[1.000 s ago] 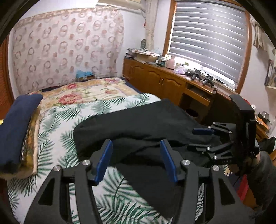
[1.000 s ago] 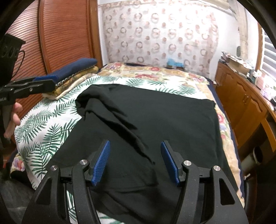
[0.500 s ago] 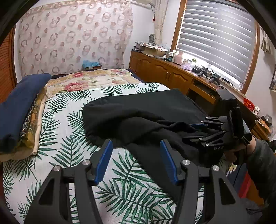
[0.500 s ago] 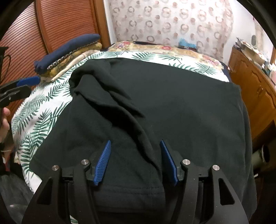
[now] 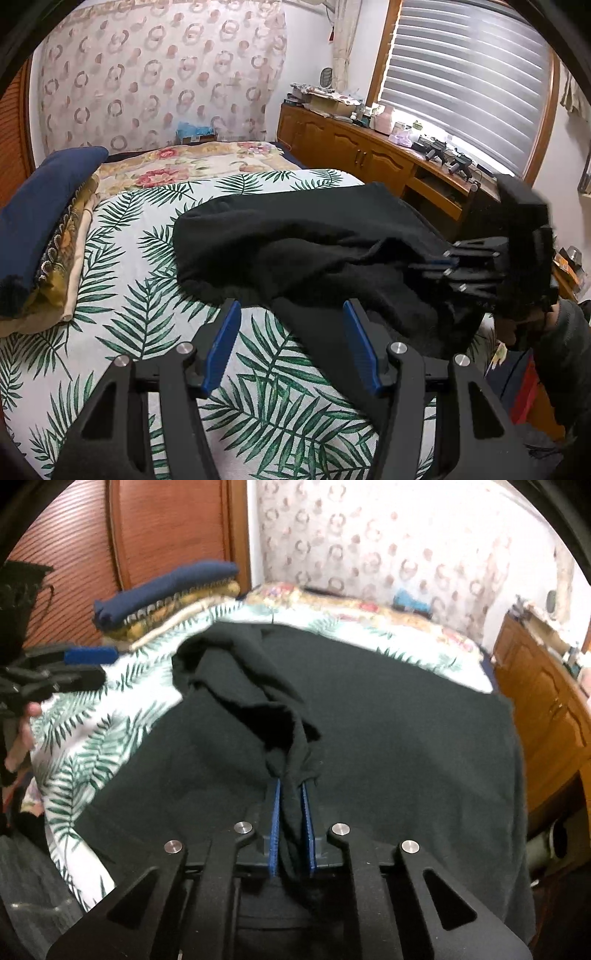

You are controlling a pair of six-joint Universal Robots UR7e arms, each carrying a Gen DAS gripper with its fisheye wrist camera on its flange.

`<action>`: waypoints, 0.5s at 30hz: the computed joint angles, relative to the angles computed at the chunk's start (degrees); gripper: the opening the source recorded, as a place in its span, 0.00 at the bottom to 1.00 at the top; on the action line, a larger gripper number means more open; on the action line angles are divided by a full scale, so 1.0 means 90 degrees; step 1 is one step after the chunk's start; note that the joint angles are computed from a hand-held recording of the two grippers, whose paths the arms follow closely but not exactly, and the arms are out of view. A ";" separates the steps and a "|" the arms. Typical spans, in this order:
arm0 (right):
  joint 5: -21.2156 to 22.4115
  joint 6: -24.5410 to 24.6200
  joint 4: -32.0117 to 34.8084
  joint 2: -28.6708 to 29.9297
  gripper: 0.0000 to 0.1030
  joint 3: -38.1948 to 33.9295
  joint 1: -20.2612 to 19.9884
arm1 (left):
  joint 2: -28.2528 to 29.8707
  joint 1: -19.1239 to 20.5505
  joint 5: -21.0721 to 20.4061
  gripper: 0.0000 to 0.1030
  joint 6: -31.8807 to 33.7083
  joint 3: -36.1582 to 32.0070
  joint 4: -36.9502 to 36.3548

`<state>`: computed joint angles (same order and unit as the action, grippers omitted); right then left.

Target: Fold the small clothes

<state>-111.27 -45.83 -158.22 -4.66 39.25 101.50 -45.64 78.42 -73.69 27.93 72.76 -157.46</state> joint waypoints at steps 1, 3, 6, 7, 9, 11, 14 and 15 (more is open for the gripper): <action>0.0051 -0.0023 -0.0155 -0.0039 0.08 0.0083 0.0013 | 0.0003 -0.0001 0.0000 0.55 -0.0002 -0.0003 0.0001; 0.0198 -0.0093 -0.0734 -0.0215 0.07 0.0457 0.0059 | 0.0002 -0.0001 -0.0001 0.55 -0.0009 0.0001 -0.0005; 0.0409 -0.0055 -0.1273 -0.0422 0.07 0.0809 0.0114 | 0.0004 -0.0001 -0.0009 0.55 -0.0008 0.0005 -0.0025; 0.0448 -0.0063 -0.1487 -0.0511 0.07 0.0953 0.0143 | 0.0005 0.0003 -0.0016 0.55 -0.0006 0.0002 -0.0028; 0.0504 -0.0050 -0.1768 -0.0639 0.07 0.1154 0.0190 | 0.0014 0.0002 -0.0012 0.55 0.0009 0.0011 -0.0073; 0.0534 -0.0059 -0.1947 -0.0767 0.07 0.1321 0.0234 | 0.0011 0.0000 0.0005 0.55 0.0025 0.0032 -0.0152; 0.0542 -0.0055 -0.2207 -0.0970 0.07 0.1613 0.0278 | -0.0020 -0.0010 -0.0023 0.55 0.0035 0.0107 -0.0249; 0.0525 -0.0070 -0.2347 -0.1057 0.07 0.1746 0.0291 | -0.0035 -0.0014 -0.0025 0.55 0.0043 0.0134 -0.0294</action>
<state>-106.54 -46.46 -179.34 -14.17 54.96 104.12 -45.96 78.30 -73.92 28.32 73.96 -160.10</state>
